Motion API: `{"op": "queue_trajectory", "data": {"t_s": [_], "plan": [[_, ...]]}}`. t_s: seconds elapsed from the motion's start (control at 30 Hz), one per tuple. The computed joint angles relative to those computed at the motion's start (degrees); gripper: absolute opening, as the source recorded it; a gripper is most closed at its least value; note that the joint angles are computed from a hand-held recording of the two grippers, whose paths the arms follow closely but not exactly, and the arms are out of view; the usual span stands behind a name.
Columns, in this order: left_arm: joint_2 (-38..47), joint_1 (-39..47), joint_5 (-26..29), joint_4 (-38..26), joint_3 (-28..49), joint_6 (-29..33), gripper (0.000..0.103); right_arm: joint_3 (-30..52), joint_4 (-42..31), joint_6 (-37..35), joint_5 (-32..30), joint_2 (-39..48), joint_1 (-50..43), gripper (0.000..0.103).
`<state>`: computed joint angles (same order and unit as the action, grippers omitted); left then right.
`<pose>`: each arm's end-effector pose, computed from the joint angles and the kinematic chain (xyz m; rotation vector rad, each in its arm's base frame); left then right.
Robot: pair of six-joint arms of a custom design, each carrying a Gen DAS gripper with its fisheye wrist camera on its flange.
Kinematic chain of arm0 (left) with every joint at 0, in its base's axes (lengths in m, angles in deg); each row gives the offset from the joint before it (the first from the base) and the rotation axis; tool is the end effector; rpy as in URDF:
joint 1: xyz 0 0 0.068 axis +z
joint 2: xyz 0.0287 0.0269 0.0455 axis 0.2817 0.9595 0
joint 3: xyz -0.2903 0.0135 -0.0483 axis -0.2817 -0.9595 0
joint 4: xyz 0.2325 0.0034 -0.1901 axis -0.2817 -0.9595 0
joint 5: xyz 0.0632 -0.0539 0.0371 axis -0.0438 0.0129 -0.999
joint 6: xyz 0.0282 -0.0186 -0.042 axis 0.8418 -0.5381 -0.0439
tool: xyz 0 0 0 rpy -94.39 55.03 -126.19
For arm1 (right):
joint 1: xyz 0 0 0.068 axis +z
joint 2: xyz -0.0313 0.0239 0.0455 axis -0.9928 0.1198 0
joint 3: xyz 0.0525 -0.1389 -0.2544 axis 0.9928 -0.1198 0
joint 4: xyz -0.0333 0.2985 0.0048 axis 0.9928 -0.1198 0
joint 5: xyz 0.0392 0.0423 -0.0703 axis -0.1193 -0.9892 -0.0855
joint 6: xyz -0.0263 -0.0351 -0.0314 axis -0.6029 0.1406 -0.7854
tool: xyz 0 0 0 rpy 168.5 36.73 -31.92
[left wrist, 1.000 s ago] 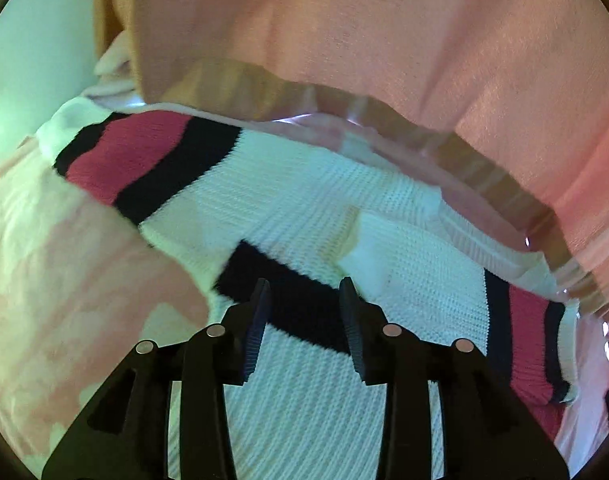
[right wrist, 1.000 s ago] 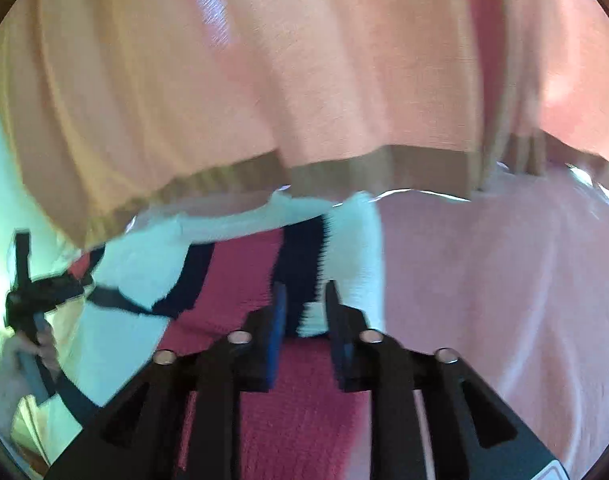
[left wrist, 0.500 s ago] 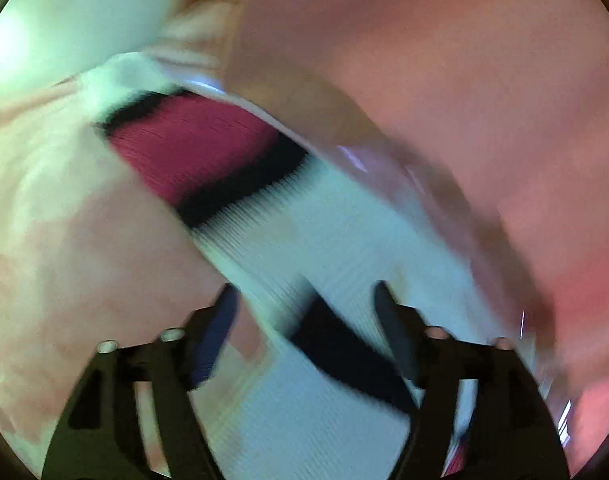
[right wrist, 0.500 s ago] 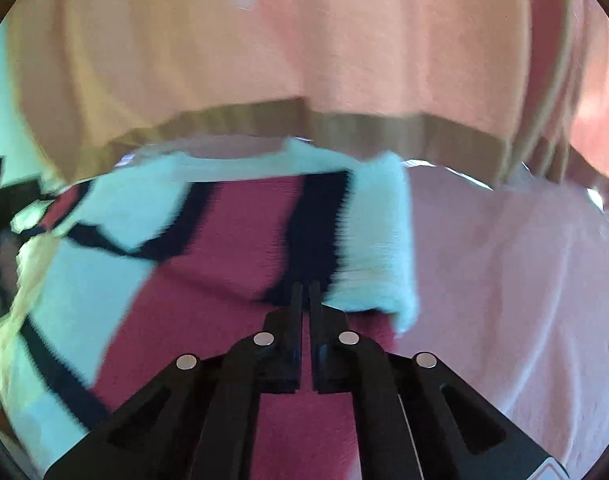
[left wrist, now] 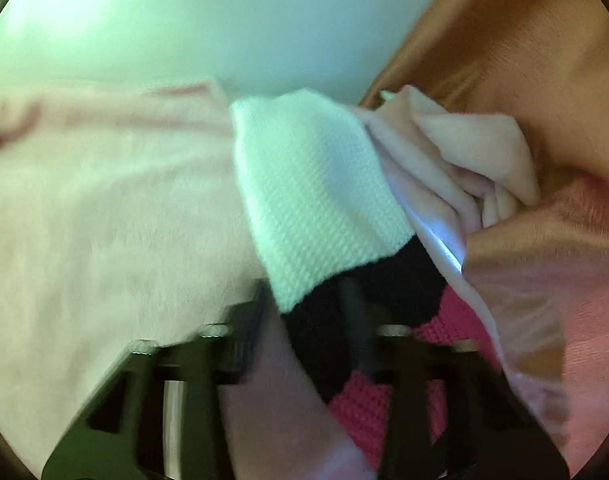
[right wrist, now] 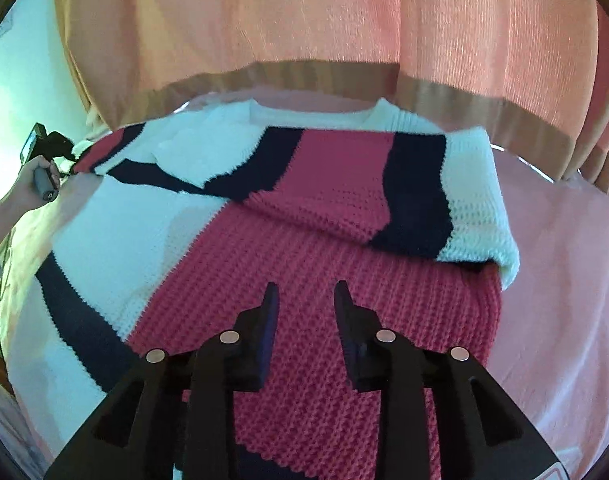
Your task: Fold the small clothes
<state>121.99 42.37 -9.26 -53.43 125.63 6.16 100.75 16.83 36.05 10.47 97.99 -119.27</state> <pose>0.3875 0.1842 0.1163 -1.0816 2.2355 -0.1655 0.1082 -0.0585 0.2020 -0.0217 2.5229 0.2109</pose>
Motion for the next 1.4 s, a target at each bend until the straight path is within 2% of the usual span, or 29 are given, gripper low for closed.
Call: {"op": "queue_trajectory", "data": {"t_s": [0.03,0.17,0.27,0.37,0.47,0.53,0.6,0.63,0.67,0.7,0.73,0.77,0.83,0.87,1.0,1.07,1.13,1.17,1.2,1.27,1.4], "plan": [[0.0,-0.4,1.1,0.3,0.1,1.9,0.008,0.0,0.2,0.0,-0.1,0.1,-0.3,0.029],[-7.2,-3.8,-2.9,4.7,-5.6,3.4,0.007,0.7,0.1,-0.1,-1.2,-0.7,-1.6,0.032],[-19.7,-9.1,-4.2,7.2,-13.0,6.1,0.007,2.4,-1.3,-1.2,-3.6,-0.9,-4.3,0.034],[-37.4,-20.6,-6.9,5.1,-19.4,8.9,0.007,4.3,-2.7,-2.9,-6.4,-0.6,-7.8,0.036],[-48.3,-36.9,-12.4,0.9,-21.4,9.1,0.007,6.4,-4.1,-5.0,-9.5,1.4,-12.1,0.038],[-49.2,-48.0,-16.5,-1.3,-21.1,8.5,0.007,8.1,-4.9,-6.3,-11.3,3.7,-15.2,0.038],[-45.1,-59.9,-21.3,-2.8,-19.8,6.5,0.011,9.1,-4.0,-7.2,-11.9,4.5,-17.3,0.04],[-42.0,-64.4,-23.4,-3.2,-19.3,5.0,0.012,9.4,-3.4,-7.3,-11.6,4.8,-18.0,0.045],[-39.7,-66.9,-24.0,-3.5,-19.2,3.7,0.016,10.1,-2.8,-7.7,-11.2,6.2,-18.6,0.05],[-35.6,-69.1,-23.1,-3.4,-18.9,2.0,0.018,10.5,-2.6,-8.0,-11.2,7.3,-19.2,0.05],[-32.7,-71.0,-23.2,-4.0,-18.9,0.5,0.031,11.0,-2.3,-8.2,-11.6,8.3,-20.3,0.05],[-31.1,-71.5,-23.3,-4.4,-19.3,0.0,0.041,11.6,-2.0,-8.2,-11.8,10.0,-21.2,0.052],[-30.0,-70.7,-23.0,-3.8,-22.3,-0.7,0.043,12.3,-1.4,-8.0,-11.4,11.9,-21.7,0.052],[-30.5,-70.1,-22.8,-4.2,-23.2,-1.1,0.049,12.5,-1.3,-7.7,-11.4,12.4,-21.6,0.054],[-42.1,-59.8,-14.4,-6.5,-31.0,-1.4,0.057,12.6,-1.7,-5.7,-12.2,14.6,-18.3,0.057],[-45.6,-52.9,-11.9,-6.5,-32.8,-0.3,0.06,11.4,1.5,-0.3,-11.2,13.8,-11.9,0.057],[-44.9,-48.3,-9.6,-6.4,-32.8,-1.5,0.06,9.9,5.5,6.6,-7.4,11.5,-3.8,0.059],[-43.5,-45.6,-6.0,-5.5,-32.6,-2.4,0.06,9.0,7.7,9.9,-4.7,10.1,0.8,0.062],[-40.8,-42.2,-1.9,-5.3,-31.9,-2.3,0.06,7.9,10.8,13.6,-0.5,8.7,7.4,0.062],[-37.4,-38.6,1.2,-4.7,-31.2,-3.9,0.06,6.6,15.8,19.3,8.0,8.2,20.1,0.065],[-30.7,-34.3,6.0,-2.2,-29.8,-5.4,0.058,5.5,25.0,23.2,24.8,13.6,38.4,0.067]]}}
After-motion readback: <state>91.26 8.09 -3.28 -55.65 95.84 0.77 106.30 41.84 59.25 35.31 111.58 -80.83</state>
